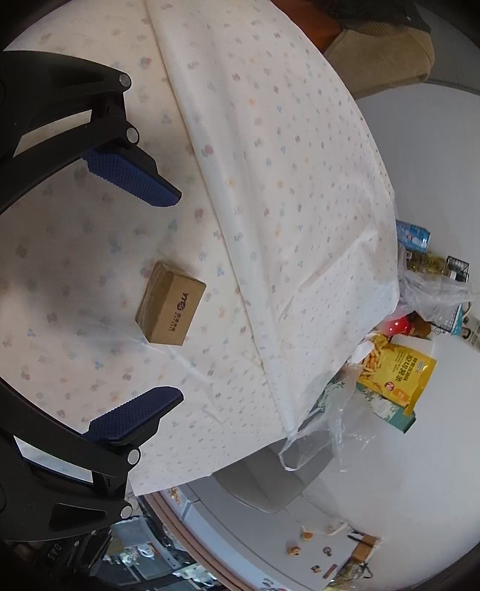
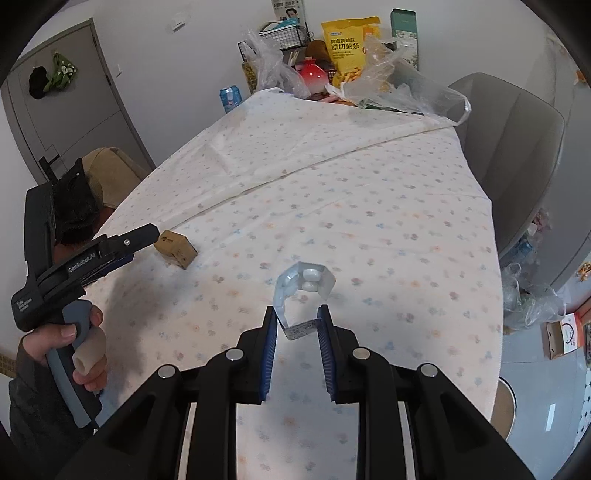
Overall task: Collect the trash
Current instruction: 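Close the right gripper on the clear plastic bottle, then grasp the small brown box with the left gripper while the right holds the bottle, then carry the bottle and box to the bin and open the right gripper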
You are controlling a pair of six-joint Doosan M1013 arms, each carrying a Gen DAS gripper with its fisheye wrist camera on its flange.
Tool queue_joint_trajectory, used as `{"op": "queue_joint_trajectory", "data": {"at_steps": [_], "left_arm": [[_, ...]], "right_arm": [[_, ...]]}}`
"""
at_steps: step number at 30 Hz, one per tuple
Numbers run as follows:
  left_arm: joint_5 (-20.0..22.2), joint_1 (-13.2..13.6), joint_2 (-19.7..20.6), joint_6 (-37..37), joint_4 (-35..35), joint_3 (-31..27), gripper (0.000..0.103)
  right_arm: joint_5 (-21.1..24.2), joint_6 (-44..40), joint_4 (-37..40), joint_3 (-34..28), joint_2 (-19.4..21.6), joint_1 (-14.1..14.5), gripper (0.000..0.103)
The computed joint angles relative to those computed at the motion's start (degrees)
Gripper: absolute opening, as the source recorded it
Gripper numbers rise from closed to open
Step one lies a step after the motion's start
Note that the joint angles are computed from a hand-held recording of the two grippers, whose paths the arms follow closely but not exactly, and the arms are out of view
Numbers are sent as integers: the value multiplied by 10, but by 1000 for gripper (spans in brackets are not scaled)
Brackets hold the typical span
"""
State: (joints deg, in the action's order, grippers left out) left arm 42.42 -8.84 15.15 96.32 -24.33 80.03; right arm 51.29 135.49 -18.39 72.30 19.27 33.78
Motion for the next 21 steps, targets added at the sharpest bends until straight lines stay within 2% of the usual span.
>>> {"op": "queue_joint_trajectory", "data": {"at_steps": [4, 6, 8, 21], "left_arm": [[23, -19, 16, -22, 65, -24, 94], [35, -24, 22, -27, 81, -33, 84], [50, -22, 26, -20, 66, -37, 52], [23, -47, -10, 10, 68, -12, 51]], "right_arm": [[-15, 24, -6, 23, -18, -3, 22], [-16, 31, -12, 31, -24, -4, 22], [-14, 33, -12, 36, -27, -5, 22], [-23, 81, -39, 78, -58, -10, 22]]}}
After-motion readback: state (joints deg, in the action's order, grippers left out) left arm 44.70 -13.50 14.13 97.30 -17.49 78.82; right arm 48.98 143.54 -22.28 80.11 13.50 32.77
